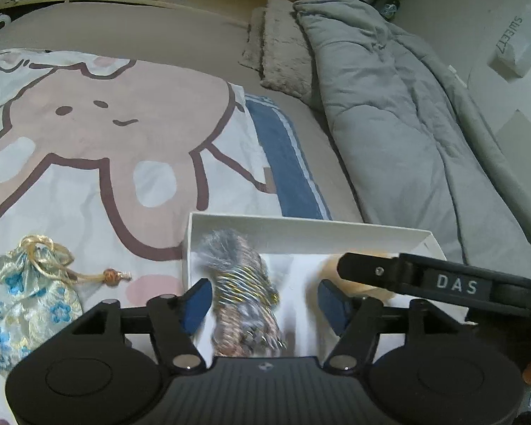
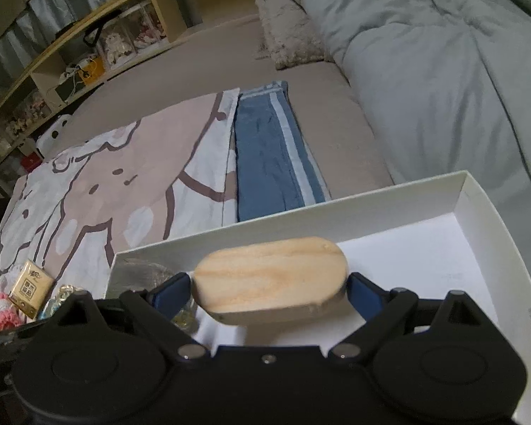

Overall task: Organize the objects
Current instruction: 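Open left tool over the white tray while right tool releases the block there, then withdraw both tools from the tray back toward the remaining toys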

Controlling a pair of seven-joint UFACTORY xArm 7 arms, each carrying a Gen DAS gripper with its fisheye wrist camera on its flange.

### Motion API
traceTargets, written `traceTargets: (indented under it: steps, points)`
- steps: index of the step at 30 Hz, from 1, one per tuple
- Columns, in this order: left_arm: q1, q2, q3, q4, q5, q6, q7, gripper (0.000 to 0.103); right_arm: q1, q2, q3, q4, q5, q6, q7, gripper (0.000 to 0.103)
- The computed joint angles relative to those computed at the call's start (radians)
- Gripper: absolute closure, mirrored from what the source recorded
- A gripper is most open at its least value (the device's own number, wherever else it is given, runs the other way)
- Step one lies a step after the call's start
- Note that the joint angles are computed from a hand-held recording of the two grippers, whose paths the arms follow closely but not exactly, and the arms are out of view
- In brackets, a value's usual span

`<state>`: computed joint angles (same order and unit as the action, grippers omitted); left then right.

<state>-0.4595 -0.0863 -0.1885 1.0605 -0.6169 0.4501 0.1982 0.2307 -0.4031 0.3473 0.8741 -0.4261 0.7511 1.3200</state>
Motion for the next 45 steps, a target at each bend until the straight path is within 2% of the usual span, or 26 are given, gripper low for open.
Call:
traceTargets:
  steps: [18,33,45]
  points:
    - [0.011,-0.097,0.017,-0.015,0.140,0.088,-0.102,0.033,0.021,-0.070,0.041,0.041,0.010,0.147,0.010,0.005]
    - [0.011,-0.274,0.062,-0.065,0.171,0.196,-0.071,0.032,0.042,-0.114,0.162,0.175,-0.022,0.347,0.063,0.004]
    - [0.016,-0.423,0.083,-0.113,0.216,0.244,-0.046,0.008,0.054,-0.108,0.271,0.291,-0.074,0.510,0.138,0.004]
